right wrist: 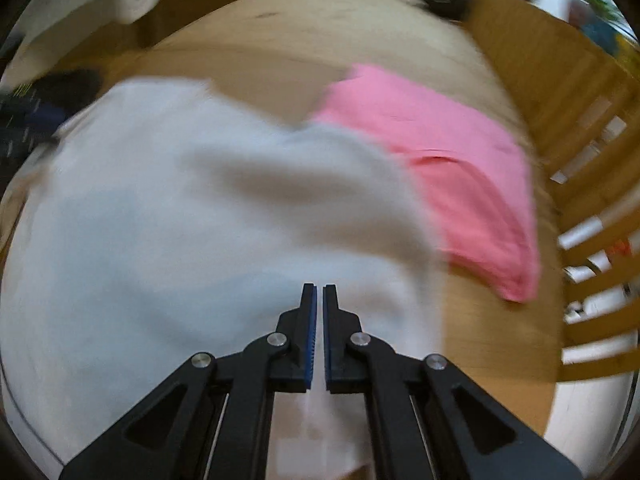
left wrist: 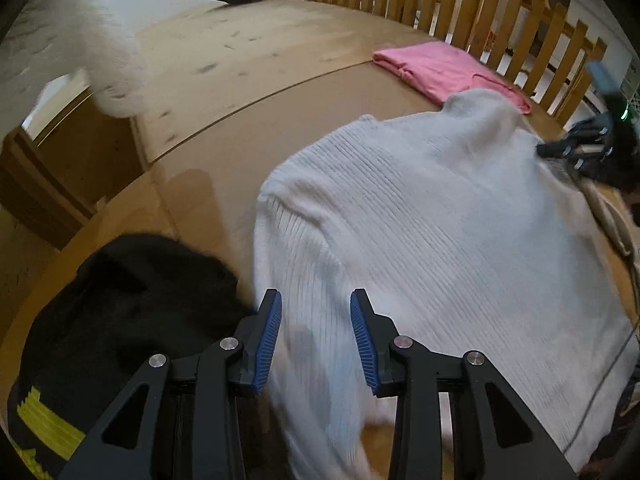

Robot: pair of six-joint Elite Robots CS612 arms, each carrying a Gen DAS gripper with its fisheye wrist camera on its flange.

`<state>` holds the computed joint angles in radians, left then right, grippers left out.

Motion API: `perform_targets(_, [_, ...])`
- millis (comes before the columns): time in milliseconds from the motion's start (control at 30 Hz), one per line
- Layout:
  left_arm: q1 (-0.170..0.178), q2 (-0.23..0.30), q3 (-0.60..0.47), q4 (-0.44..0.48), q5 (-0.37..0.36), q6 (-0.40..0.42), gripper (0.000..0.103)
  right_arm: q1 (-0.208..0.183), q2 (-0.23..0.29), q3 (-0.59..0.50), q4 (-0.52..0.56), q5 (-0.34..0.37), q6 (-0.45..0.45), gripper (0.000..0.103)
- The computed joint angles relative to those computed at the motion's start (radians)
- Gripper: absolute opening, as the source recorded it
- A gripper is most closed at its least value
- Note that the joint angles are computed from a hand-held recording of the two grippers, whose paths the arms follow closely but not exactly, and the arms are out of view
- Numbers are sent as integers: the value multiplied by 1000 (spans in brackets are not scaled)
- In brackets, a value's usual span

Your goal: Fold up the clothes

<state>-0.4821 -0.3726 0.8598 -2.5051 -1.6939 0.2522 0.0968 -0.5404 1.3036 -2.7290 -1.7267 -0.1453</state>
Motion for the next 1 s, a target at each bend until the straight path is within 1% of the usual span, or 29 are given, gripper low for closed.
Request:
perform_targets(67, [2, -57, 105, -49, 7, 11, 35, 10, 14, -16, 39, -56, -13, 2])
perform_targets(100, [3, -84, 156, -73, 7, 14, 35, 10, 15, -11, 18, -69, -16, 2])
perform_targets(167, [6, -146, 270, -125, 7, 15, 38, 12, 18, -19, 41, -139, 3, 2])
perform_targets(233, [9, -207, 385, -169, 8, 11, 39, 19, 17, -22, 49, -200, 39, 2])
perform_targets(267, [12, -238, 444, -188, 6, 9, 39, 21, 11, -14, 33, -194, 46, 2])
perform_targets(300, [14, -263, 494, -199, 1, 12, 39, 24, 0, 2, 4, -152, 38, 3])
perform_targets(333, [14, -288, 544, -205, 6, 10, 39, 28, -12, 19, -26, -106, 31, 7])
perform_targets(367, [10, -313, 597, -207, 23, 2, 39, 34, -20, 31, -42, -59, 20, 8])
perform_targets(400, [7, -333, 639, -207, 34, 0, 39, 40, -28, 41, -56, -11, 10, 14])
perform_targets(433, [3, -353, 683, -205, 38, -3, 39, 50, -32, 46, -56, 42, -4, 27])
perform_targets(467, [-1, -372, 725, -203, 41, -7, 39, 61, -32, 47, -56, 76, -14, 34])
perform_targets(500, [-5, -392, 770, -205, 36, -13, 40, 71, -30, 47, -56, 107, -23, 43])
perform_targets(567, [-16, -420, 838, -212, 40, -30, 42, 90, -27, 49, -54, 125, -44, 44])
perform_targets(600, [-24, -432, 869, -219, 54, -31, 43, 101, -20, 42, -47, 121, -59, 44])
perform_targets(667, [-44, -450, 919, -227, 100, -19, 43, 122, -4, 30, -37, 102, -82, 44])
perform_targets(733, [-63, -463, 958, -237, 146, -16, 44, 131, -5, 42, -77, 74, -74, 44])
perform_targets(767, [-68, -465, 968, -241, 157, -19, 44, 132, -6, 44, -72, 76, -59, 44])
perform_targets(933, [-71, -460, 974, -259, 156, -46, 44, 120, -17, 46, -24, 143, 13, 44])
perform_targets(1000, [-69, -454, 968, -266, 158, -62, 43, 116, -19, 46, -25, 141, 17, 44])
